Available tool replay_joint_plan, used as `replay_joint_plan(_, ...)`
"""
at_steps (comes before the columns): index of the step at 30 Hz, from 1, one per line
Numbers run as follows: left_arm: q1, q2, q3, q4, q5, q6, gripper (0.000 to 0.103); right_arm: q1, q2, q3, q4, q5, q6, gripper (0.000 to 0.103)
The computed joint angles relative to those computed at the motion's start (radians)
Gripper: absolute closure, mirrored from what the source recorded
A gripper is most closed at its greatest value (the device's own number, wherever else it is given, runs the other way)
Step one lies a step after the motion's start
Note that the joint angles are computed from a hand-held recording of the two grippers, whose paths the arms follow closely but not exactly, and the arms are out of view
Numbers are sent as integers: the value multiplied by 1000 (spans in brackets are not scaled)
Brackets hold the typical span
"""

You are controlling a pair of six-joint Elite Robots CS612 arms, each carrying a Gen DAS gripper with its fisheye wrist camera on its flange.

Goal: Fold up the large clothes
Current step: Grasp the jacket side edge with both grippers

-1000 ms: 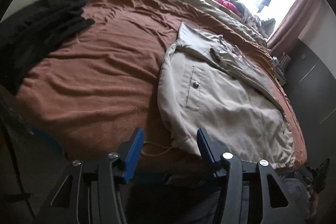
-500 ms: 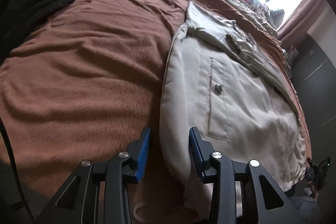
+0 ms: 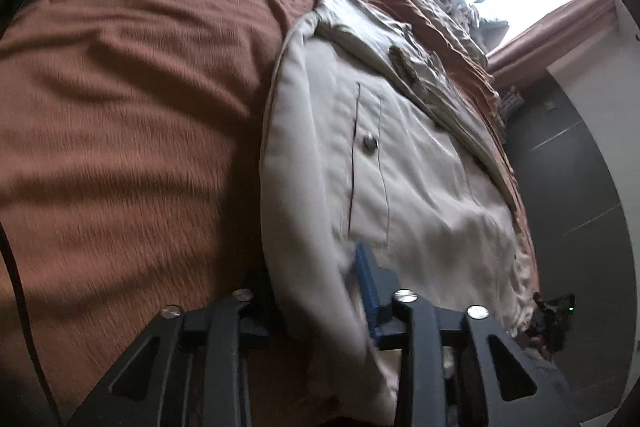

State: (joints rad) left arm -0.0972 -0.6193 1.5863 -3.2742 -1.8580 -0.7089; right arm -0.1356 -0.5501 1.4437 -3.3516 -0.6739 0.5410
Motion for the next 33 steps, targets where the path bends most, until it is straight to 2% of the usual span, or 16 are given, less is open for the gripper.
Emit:
replay_joint_plan(2,1,3,5,-21,-16,-25,76,2,8,-3,-15,10,29,46)
replay_joint_plan(4,-1,3,10,-32,-29,-40,77,11,-5,3,39,-9,-37,46)
replay_joint_plan(6,-6,-5,15,-9,-36,-14,77,15,-9,0,59,-15,-56,49)
replay_joint_plan(7,-7,-8,18,-7,-37,-17,77,15,-5,-6,69,-11,-46,68)
replay_joint_plan(8,-8,-11,21,-7,-35,-22,77,13,-3,-10,82,-11,-31,80)
replay_joint_plan(9,-8,-13,22,-6,-29,-29,86,12,-3,-13,87,-20,-15,89)
replay_joint_plan(10,-7,-16,27,-11,-23,-45,89,12,-6,-10,80,-37,-2,94)
replay_joint_plan(12,-4,-20,41,-65,-23,-77,91,12,-17,7,25,-53,18,96)
replay_joint_plan(17,-11,-51,73,-144,11,-86,94,5,-47,43,-110,-46,83,99)
replay_joint_plan(23,-22,-93,105,-219,30,-96,95,-3,-94,72,-180,-17,74,100)
replay_joint_plan(28,-30,-133,147,-276,45,-110,95,-14,-107,90,-289,16,118,100)
replay_joint_plan(33,-39,-176,182,-324,70,-95,95,-28,-129,144,-380,38,113,100)
